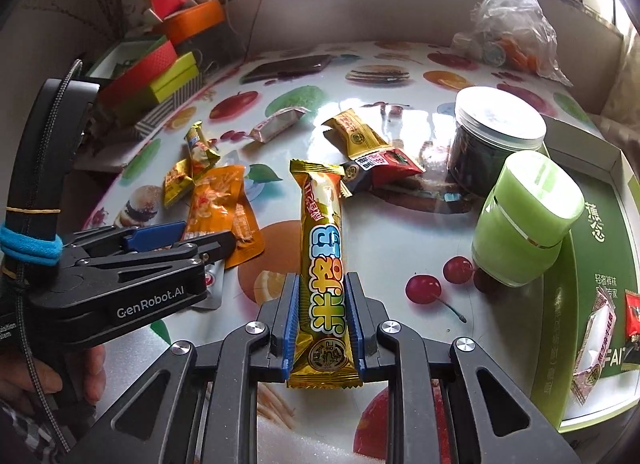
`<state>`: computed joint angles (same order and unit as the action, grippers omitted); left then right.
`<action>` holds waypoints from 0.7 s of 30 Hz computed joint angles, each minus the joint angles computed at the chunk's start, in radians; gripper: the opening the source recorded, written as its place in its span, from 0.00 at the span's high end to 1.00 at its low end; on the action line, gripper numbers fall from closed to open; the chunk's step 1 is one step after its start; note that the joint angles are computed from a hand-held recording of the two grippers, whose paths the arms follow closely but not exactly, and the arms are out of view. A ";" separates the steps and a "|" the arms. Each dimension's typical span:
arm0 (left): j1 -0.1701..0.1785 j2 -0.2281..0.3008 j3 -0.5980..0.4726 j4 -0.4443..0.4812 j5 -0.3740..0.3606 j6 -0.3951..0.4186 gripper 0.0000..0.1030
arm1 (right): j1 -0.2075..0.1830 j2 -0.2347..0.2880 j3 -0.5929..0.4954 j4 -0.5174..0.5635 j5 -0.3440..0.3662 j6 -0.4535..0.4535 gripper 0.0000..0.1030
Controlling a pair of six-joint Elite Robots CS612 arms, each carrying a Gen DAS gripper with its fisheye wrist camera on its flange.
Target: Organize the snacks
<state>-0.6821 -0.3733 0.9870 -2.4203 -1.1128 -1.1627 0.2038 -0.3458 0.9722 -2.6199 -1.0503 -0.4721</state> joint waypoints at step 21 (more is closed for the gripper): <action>-0.018 -0.038 0.082 -0.134 0.046 0.016 0.64 | 0.001 -0.018 0.034 -0.041 -0.012 0.009 0.80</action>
